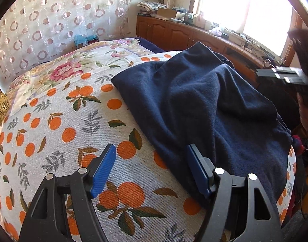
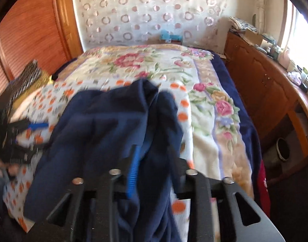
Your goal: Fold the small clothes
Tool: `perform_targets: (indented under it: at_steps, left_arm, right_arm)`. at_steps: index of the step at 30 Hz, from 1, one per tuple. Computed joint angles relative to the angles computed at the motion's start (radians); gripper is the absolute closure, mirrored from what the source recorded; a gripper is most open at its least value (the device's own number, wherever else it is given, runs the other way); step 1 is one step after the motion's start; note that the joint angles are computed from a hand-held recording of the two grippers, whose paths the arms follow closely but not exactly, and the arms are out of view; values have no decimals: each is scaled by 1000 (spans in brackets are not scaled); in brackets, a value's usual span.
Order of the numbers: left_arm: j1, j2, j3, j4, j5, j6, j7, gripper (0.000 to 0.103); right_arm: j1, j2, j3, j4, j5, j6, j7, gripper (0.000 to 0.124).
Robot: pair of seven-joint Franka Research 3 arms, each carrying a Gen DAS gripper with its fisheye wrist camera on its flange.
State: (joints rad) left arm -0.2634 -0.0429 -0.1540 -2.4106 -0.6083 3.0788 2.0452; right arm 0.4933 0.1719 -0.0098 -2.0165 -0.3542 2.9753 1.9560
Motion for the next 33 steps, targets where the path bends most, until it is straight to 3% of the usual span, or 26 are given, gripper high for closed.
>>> perform_targets:
  at_steps: [6,10,18,21,23,25,27,28,31,33]
  left_arm:
    - [-26,-56,21,-23,40,-11,-52,30]
    - [-59,-101,36,-61,82,-18,-100,30]
    - [-35,-168,-13,-150,316,-7,-370,30]
    - [-51,-194,-13,-184,361,-3,-445,30]
    - [-72,-211,-4,-204,377,-2,-483,30]
    - [-41,-231,-41,-225,435,1,-554,30]
    - [-9,-255,-77,-243,490,-1,-618,30]
    - [-16,-266,-74,-251,501,-2,-633,30]
    - [3,-302,-97,-272,557,-7,-701,30]
    - [4,-312,-100,-281,585,-7,-735,30]
  right_arm:
    - [-58,-87,85,-142,173,8,-197,91]
    - [-74,-102,94,-184,215,7,-243,90]
    - [-68,-108,94,-225,192,80,-239,90]
    - [-79,-102,123,-248,302,98,-342,90]
    - [-51,-93,83,-256,217,117,-281,90]
    - [-66,-102,102,-266,275,131,-336,118]
    - [-60,-134,107,-295,376,142,-427,121]
    - [-90,-162,141,-319,423,152,-471,121]
    - [-151,-256,166,-413,284,200,-342,122]
    - [-48,-279,81,-452,436,220,-457,122]
